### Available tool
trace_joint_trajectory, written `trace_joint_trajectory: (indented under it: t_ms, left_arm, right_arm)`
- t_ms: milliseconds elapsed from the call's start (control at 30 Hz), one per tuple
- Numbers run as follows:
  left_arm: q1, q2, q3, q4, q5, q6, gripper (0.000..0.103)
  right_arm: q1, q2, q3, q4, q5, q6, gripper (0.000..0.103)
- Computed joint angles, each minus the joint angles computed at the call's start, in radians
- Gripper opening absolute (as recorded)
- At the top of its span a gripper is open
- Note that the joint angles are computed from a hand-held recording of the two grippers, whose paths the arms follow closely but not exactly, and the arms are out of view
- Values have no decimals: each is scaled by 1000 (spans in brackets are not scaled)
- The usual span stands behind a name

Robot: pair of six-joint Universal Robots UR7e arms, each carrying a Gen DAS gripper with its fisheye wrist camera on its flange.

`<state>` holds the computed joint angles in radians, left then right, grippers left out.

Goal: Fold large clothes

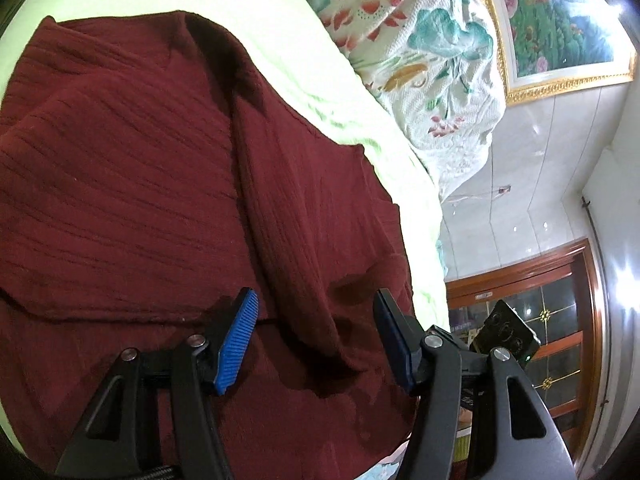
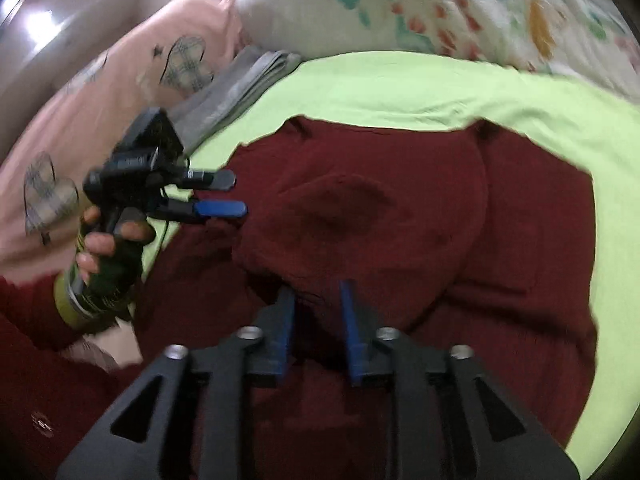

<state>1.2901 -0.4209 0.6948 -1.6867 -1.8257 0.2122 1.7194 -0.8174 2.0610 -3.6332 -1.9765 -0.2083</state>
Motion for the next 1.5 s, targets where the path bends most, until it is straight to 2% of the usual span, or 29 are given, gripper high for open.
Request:
trace_joint_trajectory:
  t_ms: [33, 67, 133, 200, 233, 333, 400, 467, 500, 533, 567, 633, 700, 800, 867, 933, 1033, 1133, 1267, 1300, 1333, 1367, 1400, 1433, 1500]
  left_arm:
    - [-3, 0, 2, 3, 6, 2, 60]
    - [-5, 1, 5, 6, 10, 3, 60]
    - [-12, 9, 3, 16, 17, 1, 60]
    - [-24, 20, 1, 25, 30, 0, 60]
    - [-29, 24, 2, 31, 44, 2, 60]
    - [-43, 33, 12, 39, 65, 9, 59]
    - [-46, 27, 36, 19, 80, 24, 54]
    - [-50, 25, 47, 2, 92, 39, 25]
    - [-48, 29, 40, 11, 94, 46, 18]
    - [-48, 33, 33, 16, 94, 50, 10]
    - [-48, 31, 35, 9, 97, 58, 3]
    - [-52, 16, 46, -27, 100, 84, 3]
    - [-52, -15, 68, -109, 70, 98, 2]
    - [-46, -45, 77, -210, -9, 108, 2]
    - [-45, -62, 94, -269, -36, 138, 2]
    - [-45, -77, 136, -311, -18, 160, 0]
    - [-41, -79, 182, -306, 44, 174, 0]
    - [-38, -80, 231, -311, 99, 170, 0]
    - [-22, -61, 176, -211, 104, 173, 0]
    - [-22, -63, 173, -211, 99, 171, 2]
    - [-26, -66, 174, -218, 100, 171, 14]
    - [-29, -68, 173, -223, 105, 173, 33]
    - [-32, -66, 167, -223, 109, 175, 43]
    - [-34, -63, 157, -217, 115, 174, 60]
    - [-38, -47, 129, -190, 123, 161, 64]
  right_arm:
    - [-7, -3, 19, -49, 26, 19, 48]
    - [-16, -6, 44, -122, 65, 43, 51]
    - [-34, -14, 72, -219, 130, 79, 52]
    - [-41, -21, 75, -281, 124, 131, 52]
    - [-44, -26, 70, -285, 103, 164, 52]
    - [-59, -47, 38, -199, 15, 289, 52]
    - [-85, -58, 22, -142, 33, 345, 45]
    - [-108, -59, -4, -70, 78, 379, 39]
    - [-111, -57, -17, -38, 78, 387, 32]
    - [-115, -55, -37, 15, 72, 397, 16]
    - [-116, -51, -56, 61, 56, 410, 5]
    - [-112, -33, -82, 63, 30, 408, 3]
    - [-111, -29, -63, -77, 87, 366, 3]
    - [-111, -15, -29, -349, 200, 314, 3]
    - [-111, -4, -22, -445, 220, 282, 3]
    - [-114, 5, -19, -451, 184, 270, 3]
    - [-143, 15, -3, -381, 152, 305, 3]
    - [-168, 24, 30, -367, 166, 328, 3]
    - [-180, 17, 40, -337, 171, 359, 6]
    - [-178, 16, 40, -335, 166, 365, 6]
    - [-180, 10, 44, -339, 174, 374, 6]
    - [-184, 8, 48, -345, 180, 384, 7]
    - [-184, 9, 48, -350, 177, 385, 11]
    - [-182, 11, 47, -354, 171, 383, 14]
    - [-183, 15, 44, -348, 183, 383, 16]
